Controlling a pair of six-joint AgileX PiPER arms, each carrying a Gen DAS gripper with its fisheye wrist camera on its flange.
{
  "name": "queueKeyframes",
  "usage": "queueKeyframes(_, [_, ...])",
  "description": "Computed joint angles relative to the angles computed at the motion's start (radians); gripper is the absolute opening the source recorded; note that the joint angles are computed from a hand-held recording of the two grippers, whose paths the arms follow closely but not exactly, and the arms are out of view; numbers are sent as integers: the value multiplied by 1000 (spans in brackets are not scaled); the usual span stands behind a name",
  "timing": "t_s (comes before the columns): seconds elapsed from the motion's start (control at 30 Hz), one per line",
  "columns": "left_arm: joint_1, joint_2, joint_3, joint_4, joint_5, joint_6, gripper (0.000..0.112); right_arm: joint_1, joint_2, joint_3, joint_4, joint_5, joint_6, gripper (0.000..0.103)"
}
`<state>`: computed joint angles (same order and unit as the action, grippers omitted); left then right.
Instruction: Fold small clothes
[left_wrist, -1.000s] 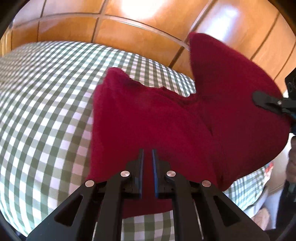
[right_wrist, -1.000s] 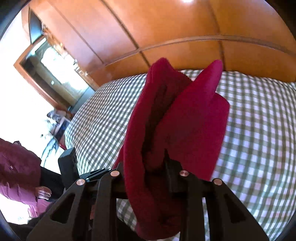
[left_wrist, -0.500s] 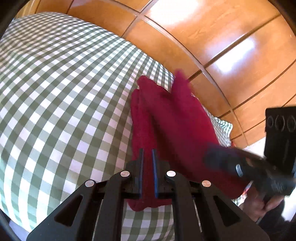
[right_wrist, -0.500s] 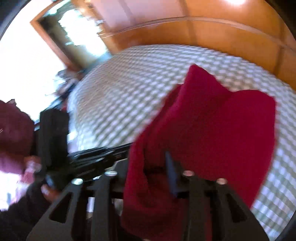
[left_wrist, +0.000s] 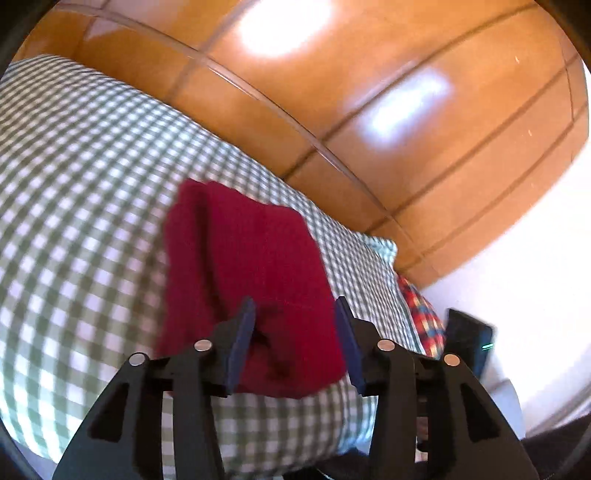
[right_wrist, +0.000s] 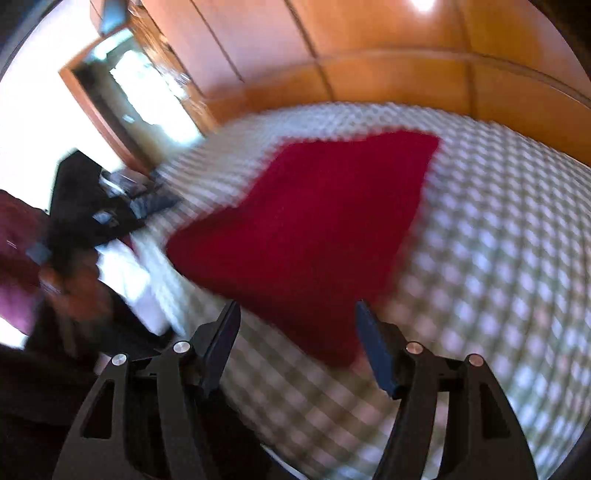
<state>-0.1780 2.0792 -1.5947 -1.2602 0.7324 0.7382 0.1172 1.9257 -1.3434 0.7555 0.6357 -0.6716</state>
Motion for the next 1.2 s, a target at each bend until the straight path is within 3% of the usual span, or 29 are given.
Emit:
queueKeyframes(0.1, [-36,17,-30,83,16,-61,48,9,22,62,-1,-80,-3,65])
queueKeyframes(0.17, [-64,35,-59,197,-4,-161,48,10,56,42,23,-74,-11,65])
queueKeyframes(0.2, [-74,45,-76,240,-9,-199,42,13,81,27,23,-91,-11,64])
queueKeyframes(0.23, [-80,52,-82,256,-17,-213,20,26,97,11,4,-111,12,60])
queueKeyframes(0.27, [-80,48,-68,247,-31,-200,12,36,111,-9,-14,-120,35,54])
queueKeyframes(0.3, [-77,31,-35,198,-56,-152,8,40,110,-14,-8,-124,36,38])
queueKeyframes(0.33, [-68,4,15,127,-70,-79,7,37,91,2,8,-135,23,28])
queueKeyframes(0.43, [-46,-68,126,18,-104,60,7,40,32,51,40,-166,-60,20])
queueKeyframes(0.5, [-33,-62,162,46,-108,37,6,41,23,68,13,-153,-59,19])
queueKeyframes(0.6, [-57,8,151,214,-146,-104,6,70,54,76,-95,-181,31,18])
queueKeyframes(0.67, [-62,64,146,204,-144,-122,6,68,80,63,-94,-180,41,18])
queueKeyframes(0.77, [-47,36,176,92,-127,-25,6,37,62,78,-24,-145,-43,26])
queueKeyframes(0.8, [-38,23,179,73,-113,-7,10,17,46,89,-2,-129,-74,36])
queueKeyframes(0.83, [-25,9,176,58,-90,12,15,-11,33,100,37,-100,-126,58])
queueKeyframes(0.87, [-14,-11,188,35,-81,41,19,-38,17,112,69,-77,-169,64])
queueKeyframes(0.97, [18,-22,150,-4,-52,64,37,-102,-54,144,106,-25,-205,70])
queueKeyframes(1.1, [23,70,-31,78,-12,-67,39,-160,-37,62,145,-6,-160,74])
queueKeyframes(1.2, [16,216,-266,197,75,-253,39,-160,8,-37,127,-22,-76,74])
